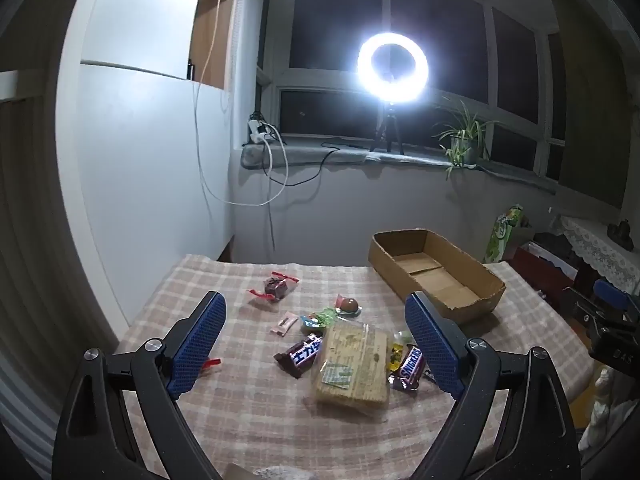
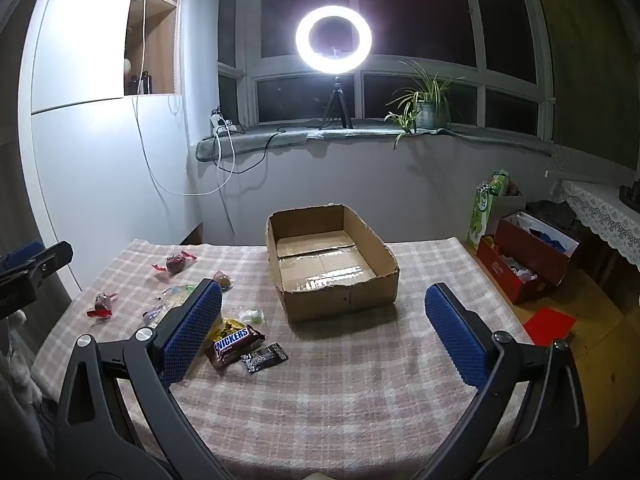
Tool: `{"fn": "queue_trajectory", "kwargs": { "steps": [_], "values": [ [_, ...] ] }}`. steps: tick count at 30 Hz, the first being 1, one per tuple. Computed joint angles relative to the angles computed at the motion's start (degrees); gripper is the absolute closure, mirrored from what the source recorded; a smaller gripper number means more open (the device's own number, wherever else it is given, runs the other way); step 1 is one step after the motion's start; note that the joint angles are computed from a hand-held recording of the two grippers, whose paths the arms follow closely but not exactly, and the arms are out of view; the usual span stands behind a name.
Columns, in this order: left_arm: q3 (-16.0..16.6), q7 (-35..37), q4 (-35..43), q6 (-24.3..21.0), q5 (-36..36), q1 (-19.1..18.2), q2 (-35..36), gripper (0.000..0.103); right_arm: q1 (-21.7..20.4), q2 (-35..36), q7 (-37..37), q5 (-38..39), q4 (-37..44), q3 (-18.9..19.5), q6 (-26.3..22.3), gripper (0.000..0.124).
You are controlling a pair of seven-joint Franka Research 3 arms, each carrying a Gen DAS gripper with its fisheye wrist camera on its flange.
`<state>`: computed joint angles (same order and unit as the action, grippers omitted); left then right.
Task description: Organize snacks
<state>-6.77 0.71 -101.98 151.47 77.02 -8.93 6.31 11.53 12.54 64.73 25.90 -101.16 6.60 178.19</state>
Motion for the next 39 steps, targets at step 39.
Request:
{"fn": "queue_trajectory", "kwargs": {
  "steps": [39],
  "values": [
    [1.05, 5.89, 3.08, 1.0, -7.74, -0.34, 2.18, 0.012, 0.89, 2.16, 3.53, -3.23, 4.89, -1.4, -5.49, 0.021]
  ]
}}
